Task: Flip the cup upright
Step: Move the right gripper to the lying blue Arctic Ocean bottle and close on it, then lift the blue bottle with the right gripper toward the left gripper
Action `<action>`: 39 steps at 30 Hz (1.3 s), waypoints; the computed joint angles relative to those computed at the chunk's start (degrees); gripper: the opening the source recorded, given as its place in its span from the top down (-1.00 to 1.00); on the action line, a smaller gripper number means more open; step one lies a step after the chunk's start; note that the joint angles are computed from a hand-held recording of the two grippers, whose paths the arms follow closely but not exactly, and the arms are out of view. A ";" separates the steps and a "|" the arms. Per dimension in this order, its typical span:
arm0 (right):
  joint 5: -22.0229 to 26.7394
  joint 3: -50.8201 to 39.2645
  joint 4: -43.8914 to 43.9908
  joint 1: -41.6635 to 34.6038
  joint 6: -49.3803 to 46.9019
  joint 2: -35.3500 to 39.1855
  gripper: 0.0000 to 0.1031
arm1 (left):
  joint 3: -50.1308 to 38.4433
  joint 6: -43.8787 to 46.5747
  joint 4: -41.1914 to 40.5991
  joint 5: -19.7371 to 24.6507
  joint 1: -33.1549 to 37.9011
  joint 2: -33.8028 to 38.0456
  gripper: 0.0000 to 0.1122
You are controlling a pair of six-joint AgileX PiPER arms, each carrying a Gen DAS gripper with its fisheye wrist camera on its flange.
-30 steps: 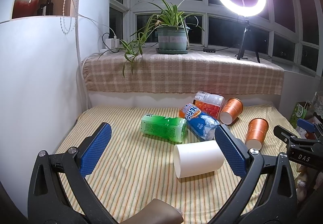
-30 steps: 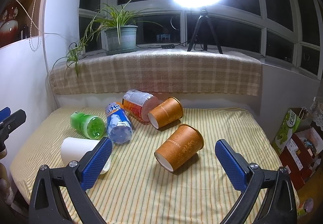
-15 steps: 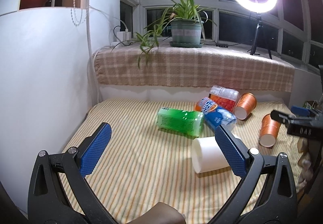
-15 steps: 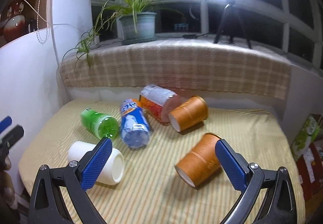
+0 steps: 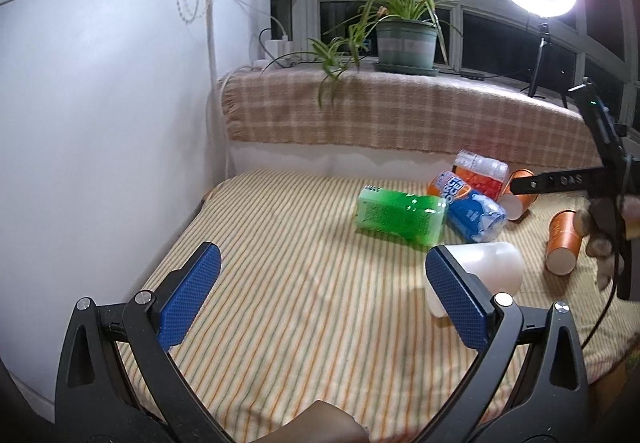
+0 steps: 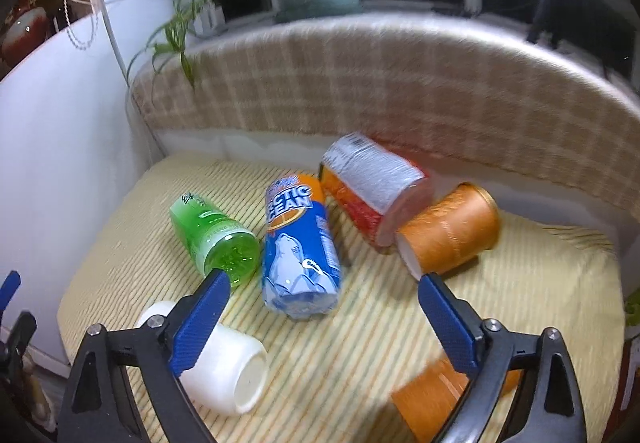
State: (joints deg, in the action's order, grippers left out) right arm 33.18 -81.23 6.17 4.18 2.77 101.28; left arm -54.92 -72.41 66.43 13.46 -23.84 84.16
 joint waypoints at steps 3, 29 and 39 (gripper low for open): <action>4.42 -6.13 3.10 -0.45 -3.42 4.79 -0.80 | 0.61 0.78 -0.96 0.22 0.70 -0.18 -0.84; 31.61 -46.92 -0.52 2.97 -1.16 32.89 -0.56 | 1.27 3.17 -3.20 -0.73 4.05 -0.52 -0.84; 33.91 -50.74 0.36 2.87 -1.00 35.83 -0.35 | 0.94 4.89 -4.77 -0.84 4.42 -0.54 -0.84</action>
